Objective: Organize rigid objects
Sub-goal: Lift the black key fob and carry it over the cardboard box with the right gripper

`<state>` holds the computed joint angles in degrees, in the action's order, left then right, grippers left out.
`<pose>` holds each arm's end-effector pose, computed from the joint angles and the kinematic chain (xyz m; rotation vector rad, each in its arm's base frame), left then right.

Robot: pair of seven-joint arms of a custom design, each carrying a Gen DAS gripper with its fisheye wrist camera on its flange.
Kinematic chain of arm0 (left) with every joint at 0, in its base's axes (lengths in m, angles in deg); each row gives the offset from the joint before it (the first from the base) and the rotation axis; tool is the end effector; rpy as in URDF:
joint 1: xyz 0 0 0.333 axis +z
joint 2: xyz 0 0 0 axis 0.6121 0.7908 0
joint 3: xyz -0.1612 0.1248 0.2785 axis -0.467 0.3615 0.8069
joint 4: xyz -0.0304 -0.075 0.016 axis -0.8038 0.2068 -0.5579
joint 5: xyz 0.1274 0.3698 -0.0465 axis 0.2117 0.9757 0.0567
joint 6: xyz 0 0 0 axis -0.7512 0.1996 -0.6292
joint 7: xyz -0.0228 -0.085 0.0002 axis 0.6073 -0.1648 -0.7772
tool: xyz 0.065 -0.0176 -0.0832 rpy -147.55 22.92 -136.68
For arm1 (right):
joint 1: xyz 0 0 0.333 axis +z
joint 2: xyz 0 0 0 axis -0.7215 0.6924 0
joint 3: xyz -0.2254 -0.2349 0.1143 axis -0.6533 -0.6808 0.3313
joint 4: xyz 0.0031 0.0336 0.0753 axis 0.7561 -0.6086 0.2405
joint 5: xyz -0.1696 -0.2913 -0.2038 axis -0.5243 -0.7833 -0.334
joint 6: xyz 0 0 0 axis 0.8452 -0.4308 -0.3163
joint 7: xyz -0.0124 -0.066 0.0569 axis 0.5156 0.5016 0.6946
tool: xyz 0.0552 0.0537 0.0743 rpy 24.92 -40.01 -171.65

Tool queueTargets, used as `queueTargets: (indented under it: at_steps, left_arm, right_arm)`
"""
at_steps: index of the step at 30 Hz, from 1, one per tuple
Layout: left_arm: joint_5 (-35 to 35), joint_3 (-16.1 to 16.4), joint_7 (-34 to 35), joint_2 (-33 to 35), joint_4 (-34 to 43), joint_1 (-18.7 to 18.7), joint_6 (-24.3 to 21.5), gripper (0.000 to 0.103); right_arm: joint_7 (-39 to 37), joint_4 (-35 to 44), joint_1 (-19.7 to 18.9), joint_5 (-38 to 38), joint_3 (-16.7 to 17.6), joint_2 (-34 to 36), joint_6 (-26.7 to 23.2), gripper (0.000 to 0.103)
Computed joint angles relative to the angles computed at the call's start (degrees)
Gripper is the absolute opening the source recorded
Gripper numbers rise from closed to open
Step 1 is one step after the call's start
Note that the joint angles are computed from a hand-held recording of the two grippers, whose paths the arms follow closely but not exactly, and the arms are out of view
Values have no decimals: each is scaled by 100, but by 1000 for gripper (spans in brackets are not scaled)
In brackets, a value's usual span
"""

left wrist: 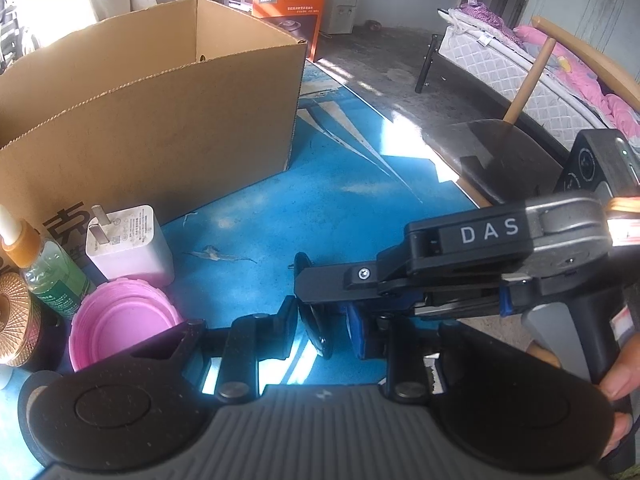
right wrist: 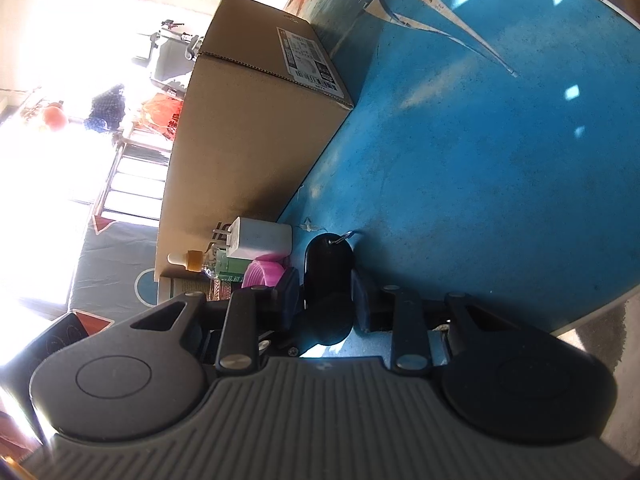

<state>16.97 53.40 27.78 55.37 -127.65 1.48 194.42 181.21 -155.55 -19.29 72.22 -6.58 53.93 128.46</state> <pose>0.4503 -0.4940 0.7849 -1.4668 2.4166 -0.8707 0.4229 0.2866 0.7158 -1.0721 1.8067 0.4247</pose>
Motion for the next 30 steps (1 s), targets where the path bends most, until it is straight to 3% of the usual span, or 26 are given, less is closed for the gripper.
queueTargets:
  at_steps: [7,14,17,19,23,30]
  left_arm:
    - [12,12,-4,89,165,-23,-113,27]
    - [21,98,-69,344,652,-131,-493,36]
    - [19,123,-53,432,819,-175,-600,34]
    - [-88,108,-46,436,817,-144,-565,25]
    - [-7,142,-62,330,621,-170,-451,20]
    - [-114,31,-147,-137,-105,30,42,20]
  right_arm:
    - [112,32,-61,-278,79,32,44,25]
    - [99,0,-35,-291,64,21,102,24]
    - [46,-1,-12,-263,44,30,119,25]
    - [43,5,-23,-304,58,36,123,25]
    - [170,58,-95,-535,129,54,68,24]
    - [471,153,-175,-954,252,-1,-79,25]
